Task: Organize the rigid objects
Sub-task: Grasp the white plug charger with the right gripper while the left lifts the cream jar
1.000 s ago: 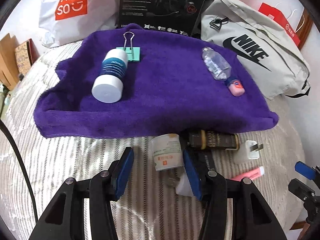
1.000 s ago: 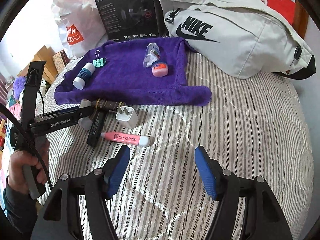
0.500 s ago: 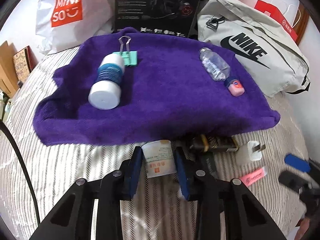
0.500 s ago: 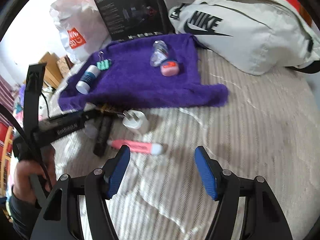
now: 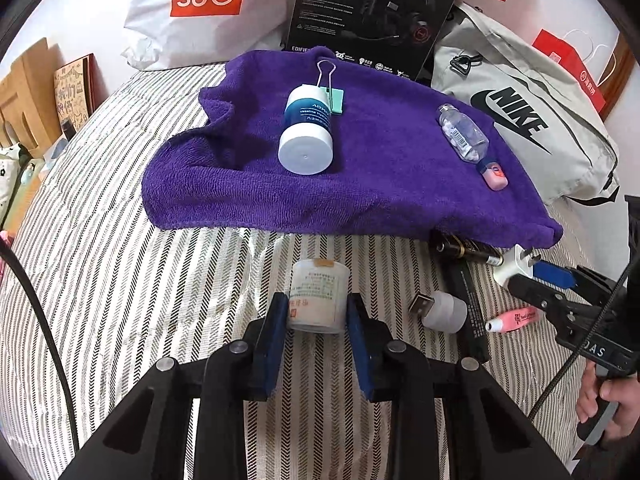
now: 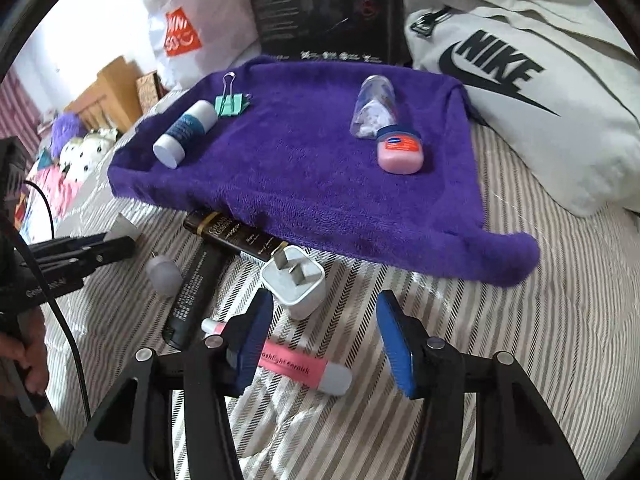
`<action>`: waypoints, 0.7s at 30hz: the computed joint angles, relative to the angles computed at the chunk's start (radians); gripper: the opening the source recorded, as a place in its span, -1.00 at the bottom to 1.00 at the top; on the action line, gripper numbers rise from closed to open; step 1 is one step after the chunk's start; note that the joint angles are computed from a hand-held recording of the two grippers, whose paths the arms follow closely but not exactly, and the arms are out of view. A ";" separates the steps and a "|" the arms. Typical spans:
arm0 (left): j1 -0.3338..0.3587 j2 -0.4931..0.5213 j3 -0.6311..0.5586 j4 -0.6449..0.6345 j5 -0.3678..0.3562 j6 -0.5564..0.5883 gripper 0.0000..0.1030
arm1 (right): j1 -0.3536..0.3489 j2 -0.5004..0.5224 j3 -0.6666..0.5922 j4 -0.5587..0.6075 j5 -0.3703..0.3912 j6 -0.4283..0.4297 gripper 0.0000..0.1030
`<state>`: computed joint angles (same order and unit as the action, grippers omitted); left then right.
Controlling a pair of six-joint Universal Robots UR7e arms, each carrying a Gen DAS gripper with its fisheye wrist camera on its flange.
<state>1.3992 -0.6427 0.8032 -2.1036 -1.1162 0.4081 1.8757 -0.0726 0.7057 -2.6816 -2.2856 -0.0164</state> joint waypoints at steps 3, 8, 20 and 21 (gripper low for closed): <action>0.001 -0.001 0.002 -0.003 -0.005 -0.001 -0.44 | -0.003 0.016 -0.029 -0.003 0.001 -0.020 0.03; 0.006 -0.004 0.001 0.001 -0.024 0.001 -0.44 | -0.007 0.052 -0.090 0.011 0.024 -0.043 -0.37; 0.012 -0.011 0.021 -0.039 -0.053 0.020 -0.45 | 0.014 0.133 -0.222 0.079 -0.048 -0.051 -0.47; 0.017 -0.010 0.006 -0.016 -0.072 0.010 -0.45 | 0.017 0.147 -0.250 0.101 -0.060 -0.052 -0.48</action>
